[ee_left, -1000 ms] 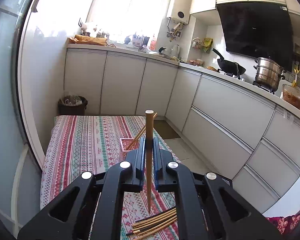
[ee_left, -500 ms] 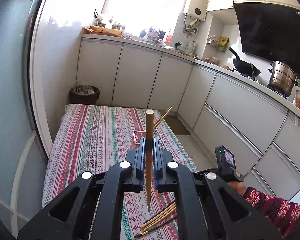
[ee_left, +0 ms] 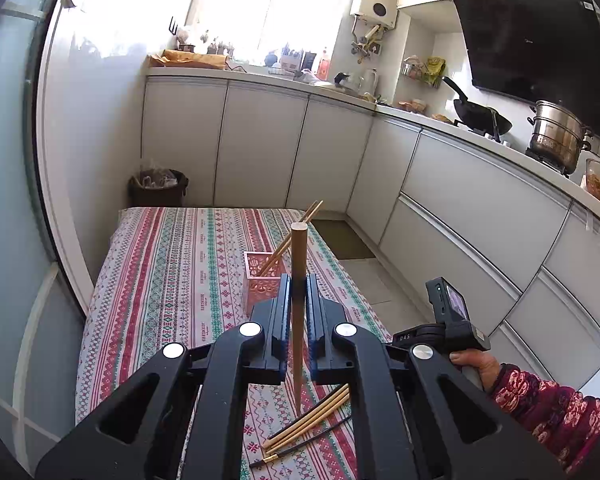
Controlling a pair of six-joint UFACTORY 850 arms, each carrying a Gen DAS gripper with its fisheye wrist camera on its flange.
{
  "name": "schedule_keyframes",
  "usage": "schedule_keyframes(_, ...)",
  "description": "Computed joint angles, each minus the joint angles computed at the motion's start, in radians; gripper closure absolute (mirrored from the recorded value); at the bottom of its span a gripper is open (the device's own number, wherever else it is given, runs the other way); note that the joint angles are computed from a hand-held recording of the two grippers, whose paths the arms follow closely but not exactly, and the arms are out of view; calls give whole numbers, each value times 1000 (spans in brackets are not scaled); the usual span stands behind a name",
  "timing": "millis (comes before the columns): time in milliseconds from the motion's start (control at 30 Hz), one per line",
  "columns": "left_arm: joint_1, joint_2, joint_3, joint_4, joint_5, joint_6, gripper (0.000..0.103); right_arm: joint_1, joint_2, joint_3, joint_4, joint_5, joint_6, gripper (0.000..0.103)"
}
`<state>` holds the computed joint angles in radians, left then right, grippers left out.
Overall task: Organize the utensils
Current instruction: 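Grasp a chopstick with the right tool while the left tool carries its chopstick toward the basket, then carry both held chopsticks over the pink basket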
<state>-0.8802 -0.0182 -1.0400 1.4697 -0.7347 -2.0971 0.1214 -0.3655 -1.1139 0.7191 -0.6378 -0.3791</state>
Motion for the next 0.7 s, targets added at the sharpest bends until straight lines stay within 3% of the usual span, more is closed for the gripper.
schedule_keyframes(33,0,0,-1,-4,1,4,97,4,3,2,-23,14,17,80)
schedule_keyframes(100,-4,1,-1,-10,-3,11,97,5,1,3,-34,28,45,58)
schedule_keyframes(367,-9,6,10,-65,-40,38,97,68,-99,-61,-131,49,126,58)
schedule_keyframes(433,-2,1,8,-77,-36,36,96,84,-88,-42,-122,110,109,68)
schedule_keyframes(467,2,0,10,-78,-30,30,96,83,-92,-46,-102,96,80,95)
schedule_keyframes(567,21,-1,13,-78,3,12,96,70,-35,4,21,151,-59,95)
schedule_keyframes(700,38,-25,-1,-81,43,2,96,23,68,71,220,136,-267,95)
